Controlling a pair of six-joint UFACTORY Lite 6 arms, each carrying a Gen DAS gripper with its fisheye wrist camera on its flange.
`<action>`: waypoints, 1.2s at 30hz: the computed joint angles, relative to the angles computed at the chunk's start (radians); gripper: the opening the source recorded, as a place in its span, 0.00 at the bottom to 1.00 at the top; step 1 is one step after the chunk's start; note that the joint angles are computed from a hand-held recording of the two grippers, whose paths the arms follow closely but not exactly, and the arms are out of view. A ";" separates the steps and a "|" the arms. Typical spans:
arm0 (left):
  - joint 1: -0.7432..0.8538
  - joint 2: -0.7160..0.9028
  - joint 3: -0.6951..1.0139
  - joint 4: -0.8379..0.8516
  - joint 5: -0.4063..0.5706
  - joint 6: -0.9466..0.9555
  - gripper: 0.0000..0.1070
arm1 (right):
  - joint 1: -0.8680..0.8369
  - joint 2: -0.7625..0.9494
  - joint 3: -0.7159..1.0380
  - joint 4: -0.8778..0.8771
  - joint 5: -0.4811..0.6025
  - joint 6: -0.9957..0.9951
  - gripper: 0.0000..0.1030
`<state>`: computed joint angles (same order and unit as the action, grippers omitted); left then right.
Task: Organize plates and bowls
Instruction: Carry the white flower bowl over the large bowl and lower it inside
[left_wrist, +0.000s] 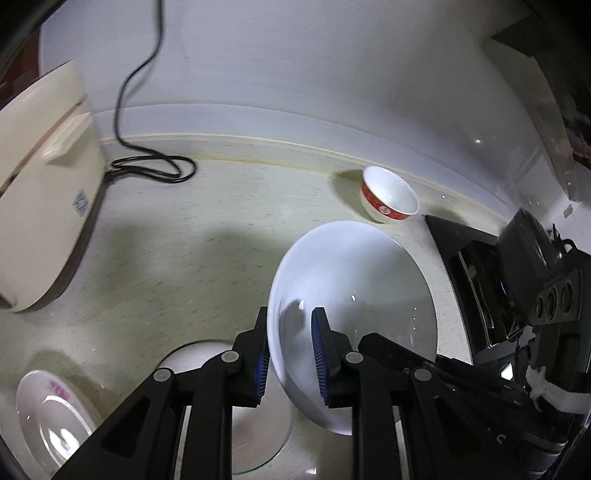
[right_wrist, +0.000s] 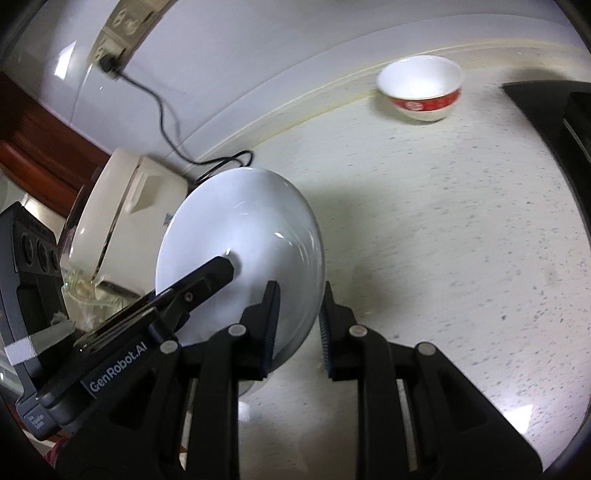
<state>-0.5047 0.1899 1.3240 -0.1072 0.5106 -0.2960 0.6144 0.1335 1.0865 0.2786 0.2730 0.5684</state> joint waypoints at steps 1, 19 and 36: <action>0.007 -0.017 -0.020 -0.001 -0.004 -0.001 0.20 | 0.014 0.009 0.014 -0.021 0.003 0.021 0.23; 0.160 -0.278 -0.348 -0.061 -0.023 0.056 0.20 | 0.144 0.239 0.285 -0.005 0.101 -0.034 0.23; 0.163 -0.304 -0.439 -0.020 -0.010 0.037 0.20 | 0.186 0.319 0.349 -0.067 0.166 -0.021 0.23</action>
<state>-0.3421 -0.1144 0.8852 -0.1275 0.5007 -0.2587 0.8003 0.4527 1.4355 0.2120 0.4393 0.5476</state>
